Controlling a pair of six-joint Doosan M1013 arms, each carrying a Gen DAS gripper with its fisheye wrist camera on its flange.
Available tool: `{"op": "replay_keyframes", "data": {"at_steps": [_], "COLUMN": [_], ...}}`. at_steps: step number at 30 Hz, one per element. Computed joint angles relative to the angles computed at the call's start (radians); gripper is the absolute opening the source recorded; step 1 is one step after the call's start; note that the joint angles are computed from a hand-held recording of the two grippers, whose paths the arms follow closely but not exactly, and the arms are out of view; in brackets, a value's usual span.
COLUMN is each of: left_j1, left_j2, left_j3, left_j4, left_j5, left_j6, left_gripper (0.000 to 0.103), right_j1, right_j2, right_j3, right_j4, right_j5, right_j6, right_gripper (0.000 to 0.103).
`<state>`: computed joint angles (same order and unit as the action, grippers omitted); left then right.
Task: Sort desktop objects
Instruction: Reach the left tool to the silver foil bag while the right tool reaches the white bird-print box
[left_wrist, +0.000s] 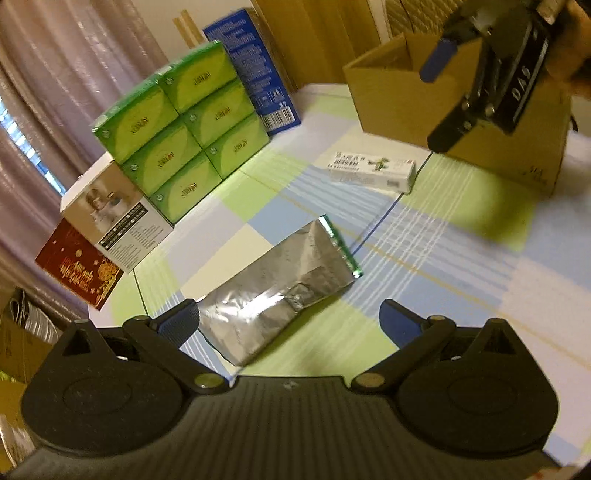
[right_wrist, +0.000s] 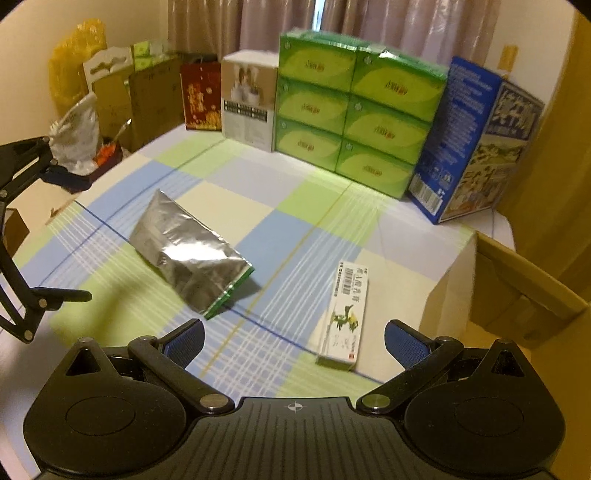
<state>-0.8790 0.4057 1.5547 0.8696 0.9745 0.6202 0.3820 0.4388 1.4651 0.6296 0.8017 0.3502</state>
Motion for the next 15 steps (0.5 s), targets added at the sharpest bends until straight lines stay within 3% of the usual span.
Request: {"op": "replay_keyframes", "data": {"at_steps": [15], "left_j1": [0.128], "left_j2": [0.042], "left_j3": [-0.005], "left_j4": [-0.138], "left_j5": [-0.161], "left_j6": [0.350], "left_gripper": [0.102], "right_j1": [0.057], "right_j2": [0.157], "right_j3": [-0.183], "right_j4": [-0.244], "right_j5": [0.050], "right_j6": [0.247], "right_gripper": [0.098]}}
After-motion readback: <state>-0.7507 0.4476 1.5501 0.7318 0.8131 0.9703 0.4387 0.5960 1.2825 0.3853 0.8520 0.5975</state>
